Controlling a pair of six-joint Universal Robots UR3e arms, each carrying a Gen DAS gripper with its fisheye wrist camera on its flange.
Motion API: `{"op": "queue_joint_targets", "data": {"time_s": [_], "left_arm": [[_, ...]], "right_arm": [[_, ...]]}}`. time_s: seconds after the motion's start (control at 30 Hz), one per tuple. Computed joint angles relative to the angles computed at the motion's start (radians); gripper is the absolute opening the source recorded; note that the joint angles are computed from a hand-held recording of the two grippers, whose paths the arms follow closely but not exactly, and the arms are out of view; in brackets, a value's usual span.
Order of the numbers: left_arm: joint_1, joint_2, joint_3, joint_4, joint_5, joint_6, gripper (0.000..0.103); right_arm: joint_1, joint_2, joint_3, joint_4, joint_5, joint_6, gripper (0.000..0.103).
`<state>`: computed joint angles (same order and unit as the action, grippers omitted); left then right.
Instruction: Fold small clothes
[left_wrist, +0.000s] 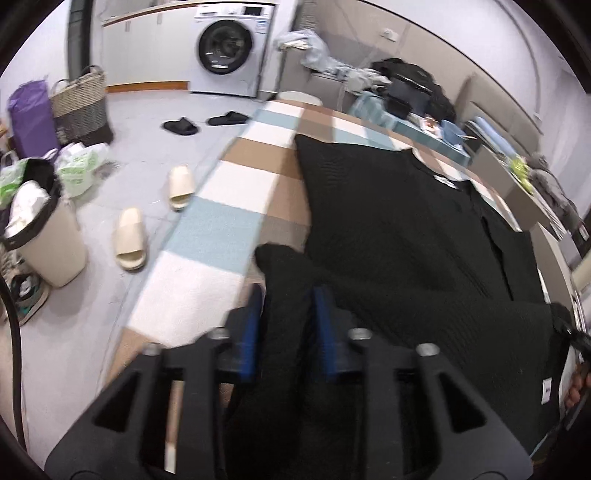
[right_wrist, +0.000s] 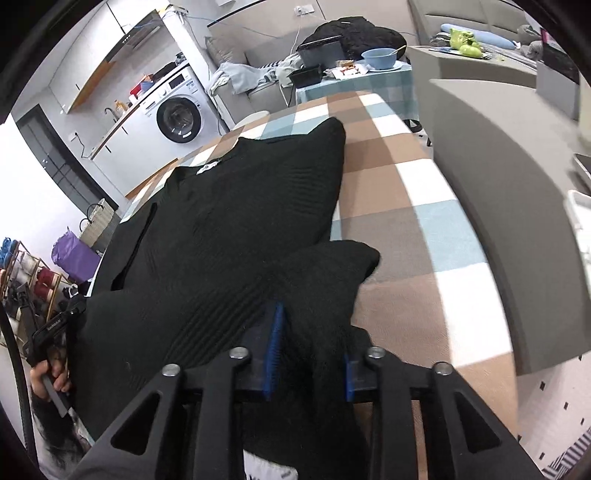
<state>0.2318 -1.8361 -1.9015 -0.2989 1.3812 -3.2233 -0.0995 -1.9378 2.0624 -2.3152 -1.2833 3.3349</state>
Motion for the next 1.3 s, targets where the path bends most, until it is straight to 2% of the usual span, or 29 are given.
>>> {"op": "queue_joint_targets", "data": {"time_s": [0.07, 0.27, 0.3, 0.37, 0.43, 0.47, 0.5, 0.67, 0.8, 0.87, 0.93, 1.03, 1.07, 1.1, 1.17, 1.23, 1.3], "left_arm": [[0.019, 0.069, -0.067, 0.014, 0.000, 0.014, 0.048], [0.065, 0.205, -0.225, 0.025, -0.047, 0.057, 0.048], [0.065, 0.217, -0.244, 0.041, -0.053, 0.059, 0.044], [0.054, 0.237, -0.279, 0.073, -0.043, 0.063, 0.005], [0.054, 0.265, -0.305, 0.097, -0.050, 0.066, 0.005], [0.053, 0.287, -0.323, 0.116, -0.048, 0.062, 0.005], [0.056, 0.304, -0.328, 0.116, -0.050, 0.063, 0.005], [0.095, 0.377, -0.291, 0.079, -0.113, 0.053, 0.005], [0.065, 0.266, -0.150, 0.067, -0.079, 0.038, 0.005], [0.039, 0.171, -0.057, 0.041, -0.040, 0.025, 0.005], [0.029, 0.085, 0.012, 0.011, -0.028, 0.017, 0.005], [0.024, 0.015, 0.065, -0.035, -0.027, 0.009, 0.005], [0.025, 0.021, 0.060, -0.040, -0.025, 0.006, 0.009], [0.023, 0.024, 0.048, -0.028, -0.020, 0.003, 0.012], [0.014, 0.029, 0.035, -0.012, 0.007, 0.001, 0.027], [0.018, 0.040, 0.009, 0.011, 0.011, 0.000, 0.038], [0.031, 0.055, -0.018, 0.019, -0.010, 0.002, 0.039]], "right_arm": [[-0.034, -0.082, 0.026, 0.039, 0.012, -0.016, 0.038], [-0.171, -0.335, 0.109, 0.222, 0.108, -0.105, 0.040], [-0.177, -0.343, 0.117, 0.229, 0.118, -0.110, 0.040], [-0.160, -0.334, 0.128, 0.205, 0.116, -0.098, 0.040], [-0.115, -0.321, 0.134, 0.155, 0.077, -0.084, 0.025], [-0.110, -0.323, 0.134, 0.147, 0.075, -0.088, 0.009], [-0.108, -0.340, 0.133, 0.147, 0.074, -0.099, 0.004], [-0.175, -0.413, 0.121, 0.088, 0.147, -0.113, 0.002], [-0.129, -0.266, 0.071, -0.089, 0.080, -0.021, 0.002], [-0.046, -0.130, 0.033, -0.187, -0.034, 0.032, 0.002], [0.014, -0.017, -0.009, -0.210, -0.128, 0.070, 0.002], [0.045, 0.099, -0.062, -0.164, -0.195, 0.117, 0.003], [0.040, 0.113, -0.073, -0.131, -0.193, 0.121, 0.003], [0.024, 0.105, -0.060, -0.127, -0.170, 0.116, 0.005], [-0.018, 0.047, -0.022, -0.105, -0.101, 0.087, 0.012], [-0.033, 0.002, 0.006, -0.091, -0.081, 0.072, 0.015], [-0.075, -0.044, 0.036, -0.046, -0.001, 0.034, 0.030]]}}
